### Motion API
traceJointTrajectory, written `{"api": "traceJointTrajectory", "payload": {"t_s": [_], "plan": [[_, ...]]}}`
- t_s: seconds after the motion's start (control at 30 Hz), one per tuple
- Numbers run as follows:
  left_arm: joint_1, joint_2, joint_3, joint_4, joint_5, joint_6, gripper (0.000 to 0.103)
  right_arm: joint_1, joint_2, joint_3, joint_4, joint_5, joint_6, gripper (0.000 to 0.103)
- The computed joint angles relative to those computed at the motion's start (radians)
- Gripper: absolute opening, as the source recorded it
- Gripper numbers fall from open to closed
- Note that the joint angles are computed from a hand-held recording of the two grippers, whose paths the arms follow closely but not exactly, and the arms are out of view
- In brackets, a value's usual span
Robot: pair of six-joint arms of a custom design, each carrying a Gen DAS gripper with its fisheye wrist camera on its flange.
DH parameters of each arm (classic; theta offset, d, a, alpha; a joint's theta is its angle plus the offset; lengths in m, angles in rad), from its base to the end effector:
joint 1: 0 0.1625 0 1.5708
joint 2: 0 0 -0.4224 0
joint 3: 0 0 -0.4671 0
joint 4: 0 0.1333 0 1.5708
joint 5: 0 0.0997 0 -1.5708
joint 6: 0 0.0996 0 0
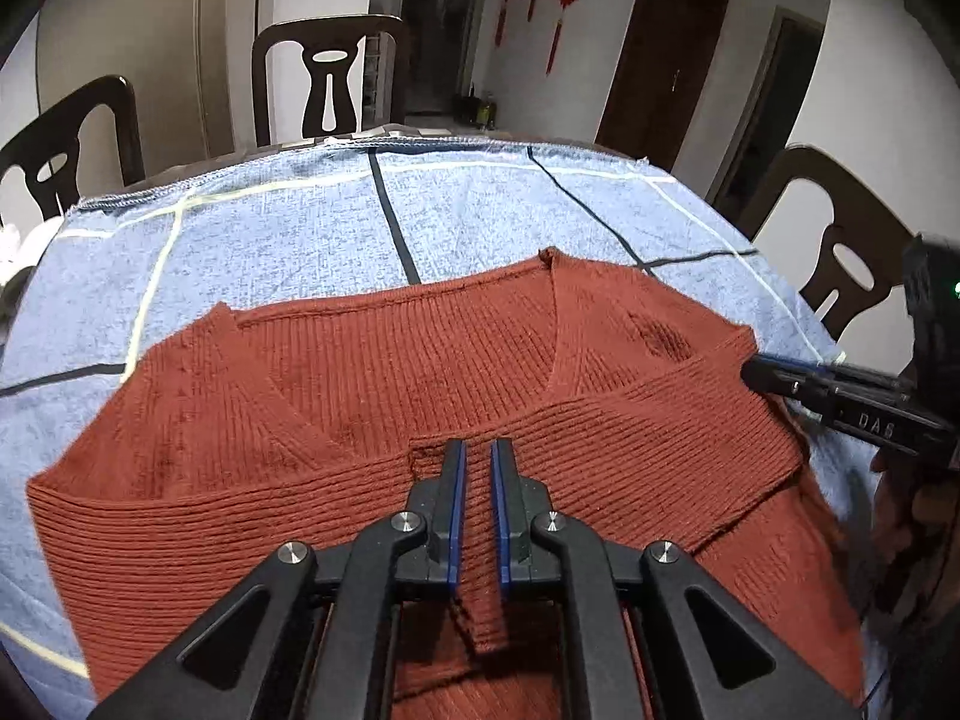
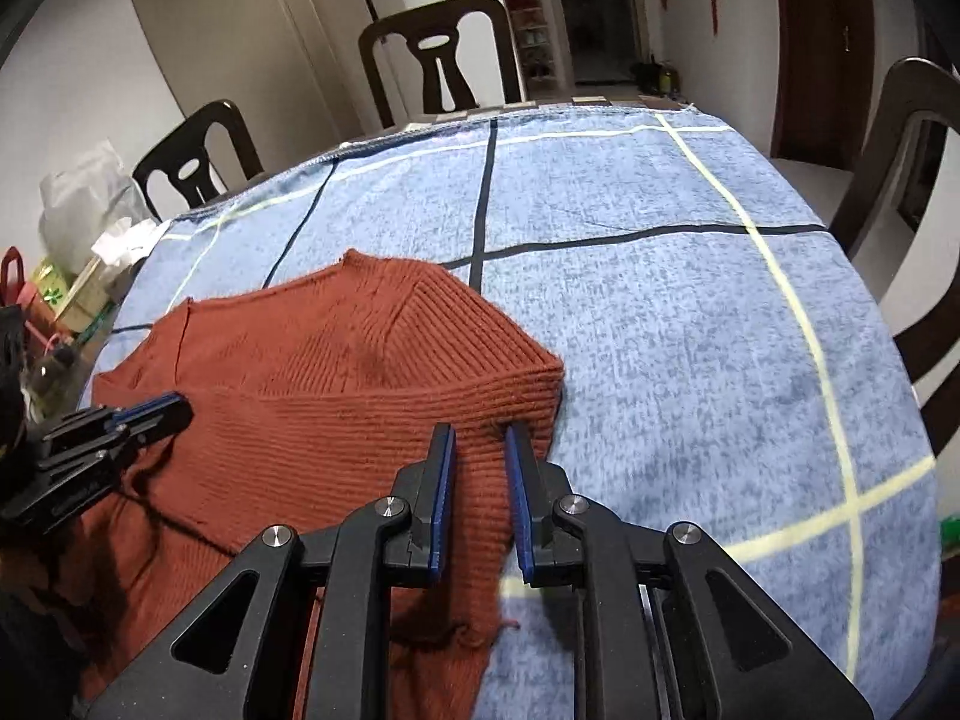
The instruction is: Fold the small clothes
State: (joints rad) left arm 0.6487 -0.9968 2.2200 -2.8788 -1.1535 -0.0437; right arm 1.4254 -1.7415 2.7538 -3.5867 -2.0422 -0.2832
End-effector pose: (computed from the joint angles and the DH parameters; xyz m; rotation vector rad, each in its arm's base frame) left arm -0.2899 -0.4378 -0.0042 1.1621 2.5325 -0.3786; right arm 0.0431 -0.3137 0.2190 -0.1417 -2.2786 1.0978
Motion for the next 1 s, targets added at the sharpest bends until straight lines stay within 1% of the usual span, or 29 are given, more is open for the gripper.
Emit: {"api": "traceJointTrajectory", "payload": {"t_s": [0.1, 0.17, 0.23, 0.27, 0.3, 0.33, 0.37, 0.43, 0.47, 0.53, 0.6, 0.63, 0.67, 0.7, 0.8, 0.9, 1.0], "plan": [[-0.011, -0.06, 0.042, -0.007, -0.001, 0.012, 0.01, 0.047, -0.014, 0.04, -0.021, -0.013, -0.02, 0.017], [-0.018, -0.109, 0.082, -0.007, 0.04, 0.018, 0.01, 0.068, 0.008, 0.055, -0.035, -0.039, -0.029, 0.017], [-0.003, -0.158, 0.114, 0.004, 0.069, 0.017, 0.01, 0.056, 0.039, 0.067, -0.066, -0.044, -0.054, 0.017], [0.006, -0.179, 0.128, 0.012, 0.091, 0.009, 0.01, 0.037, 0.058, 0.074, -0.111, -0.02, -0.079, 0.017], [0.011, -0.183, 0.133, 0.014, 0.119, 0.0, 0.01, 0.028, 0.049, 0.081, -0.115, -0.004, -0.08, 0.017], [0.016, -0.194, 0.143, 0.024, 0.157, -0.013, 0.01, 0.03, 0.022, 0.082, -0.08, -0.006, -0.058, 0.017], [0.024, -0.206, 0.152, 0.035, 0.183, -0.022, 0.01, 0.044, 0.008, 0.081, -0.063, -0.024, -0.042, 0.017], [0.036, -0.242, 0.17, 0.041, 0.182, -0.03, 0.01, 0.082, 0.01, 0.078, -0.076, -0.053, -0.043, 0.017], [0.036, -0.263, 0.18, 0.045, 0.188, -0.039, 0.01, 0.095, 0.01, 0.081, -0.086, -0.053, -0.053, 0.017], [0.034, -0.292, 0.199, 0.024, 0.212, -0.038, 0.01, 0.103, 0.026, 0.076, -0.092, -0.058, -0.06, 0.017], [0.041, -0.291, 0.204, 0.009, 0.227, -0.038, 0.011, 0.094, 0.068, 0.058, -0.08, -0.087, -0.049, 0.017], [0.049, -0.285, 0.201, 0.018, 0.231, -0.046, 0.011, 0.08, 0.083, 0.056, -0.088, -0.083, -0.052, 0.017], [0.056, -0.277, 0.2, 0.014, 0.234, -0.046, 0.011, 0.075, 0.102, 0.059, -0.132, -0.071, -0.07, 0.017], [0.056, -0.271, 0.207, -0.014, 0.238, -0.032, 0.011, 0.074, 0.102, 0.06, -0.134, -0.072, -0.073, 0.017], [0.047, -0.271, 0.212, -0.017, 0.252, -0.03, 0.012, 0.09, 0.127, 0.052, -0.149, -0.098, -0.074, 0.017], [0.05, -0.272, 0.215, -0.028, 0.247, -0.028, 0.012, 0.106, 0.16, 0.042, -0.174, -0.128, -0.086, 0.017], [0.054, -0.272, 0.216, -0.035, 0.242, -0.025, 0.013, 0.106, 0.148, 0.042, -0.158, -0.128, -0.079, 0.017]]}}
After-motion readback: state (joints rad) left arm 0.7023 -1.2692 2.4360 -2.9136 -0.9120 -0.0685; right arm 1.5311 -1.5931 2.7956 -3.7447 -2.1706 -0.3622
